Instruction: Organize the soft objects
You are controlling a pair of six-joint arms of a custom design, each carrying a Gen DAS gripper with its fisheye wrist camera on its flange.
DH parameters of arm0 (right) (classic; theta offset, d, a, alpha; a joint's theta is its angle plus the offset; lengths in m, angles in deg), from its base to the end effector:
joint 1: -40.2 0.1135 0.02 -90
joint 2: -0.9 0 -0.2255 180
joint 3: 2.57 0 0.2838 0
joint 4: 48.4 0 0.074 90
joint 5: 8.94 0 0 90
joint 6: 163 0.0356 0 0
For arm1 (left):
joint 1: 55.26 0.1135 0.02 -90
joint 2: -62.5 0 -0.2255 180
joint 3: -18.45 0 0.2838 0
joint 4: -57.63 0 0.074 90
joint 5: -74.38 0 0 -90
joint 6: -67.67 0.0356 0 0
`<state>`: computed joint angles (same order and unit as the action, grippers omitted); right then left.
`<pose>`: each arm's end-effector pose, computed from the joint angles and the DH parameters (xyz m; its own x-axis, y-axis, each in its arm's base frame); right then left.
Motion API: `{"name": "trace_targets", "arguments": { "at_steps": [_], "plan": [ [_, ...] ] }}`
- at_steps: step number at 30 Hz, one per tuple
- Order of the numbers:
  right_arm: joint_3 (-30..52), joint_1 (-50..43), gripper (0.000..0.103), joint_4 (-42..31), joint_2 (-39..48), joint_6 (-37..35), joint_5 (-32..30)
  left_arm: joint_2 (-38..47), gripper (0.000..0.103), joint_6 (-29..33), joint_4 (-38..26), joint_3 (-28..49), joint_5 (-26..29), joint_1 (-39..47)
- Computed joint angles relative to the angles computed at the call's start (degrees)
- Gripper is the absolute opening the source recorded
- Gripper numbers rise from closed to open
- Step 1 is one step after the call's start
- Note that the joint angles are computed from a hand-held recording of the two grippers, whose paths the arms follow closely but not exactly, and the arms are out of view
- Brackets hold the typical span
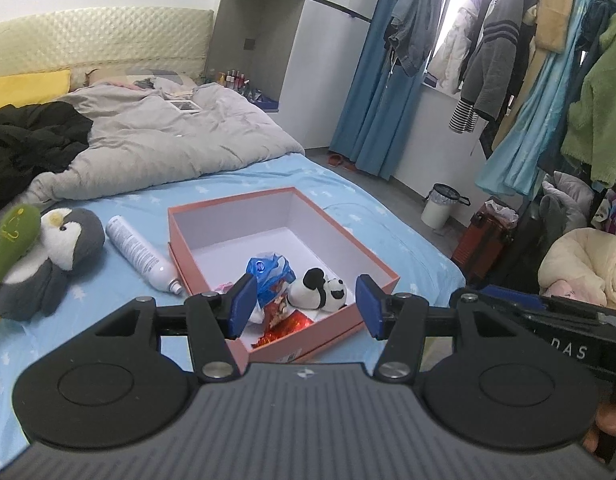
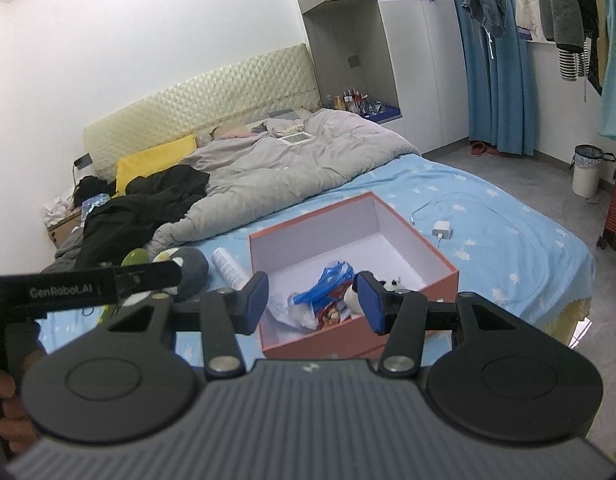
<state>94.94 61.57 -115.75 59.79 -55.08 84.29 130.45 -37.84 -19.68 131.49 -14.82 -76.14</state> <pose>0.2068 0.0788 0.4310 -0.5237 0.1250 -0.8427 -0.1646 0.9557 0.2440 0.2132 -0.0819 0.4651 -0.5783 -0.0656 -0.8132 0.2208 0.9470 -0.2334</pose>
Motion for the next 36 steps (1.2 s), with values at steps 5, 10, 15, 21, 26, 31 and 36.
{"name": "trace_targets", "arguments": {
  "at_steps": [5,10,15,21,26,31,36],
  "plan": [
    [-1.22,1.19,0.052,-2.49,-2.8,0.41,0.78,-0.13,0.061,1.77,-2.2,0.36,-2.63,-2.42],
    [-4.04,2.6,0.052,-3.54,-5.95,1.44,2.37,-1.65,0.061,0.06,-2.77,-1.19,-3.84,-4.8],
    [-6.28,2.79,0.052,-4.03,-8.16,1.7,2.61,-2.18,0.062,-2.02,-2.81,-2.08,-4.53,-5.8],
    [-7.43,2.9,0.052,-4.24,-8.96,2.1,3.01,-1.62,0.063,-2.56,-2.76,-2.09,-4.53,-5.42],
    [-7.67,2.49,0.052,-4.06,-8.94,2.19,3.15,-1.17,0.063,-2.87,-2.85,-2.08,-3.93,-4.66],
    [-7.76,2.37,0.052,-3.96,-8.64,2.46,3.49,-1.48,0.082,-1.72,-2.77,-2.26,-4.1,-4.62],
    [-7.47,2.21,0.053,-4.29,-8.22,1.8,4.16,-1.45,0.09,-1.91,-3.3,-1.92,-4.46,-4.59]
  ]
}}
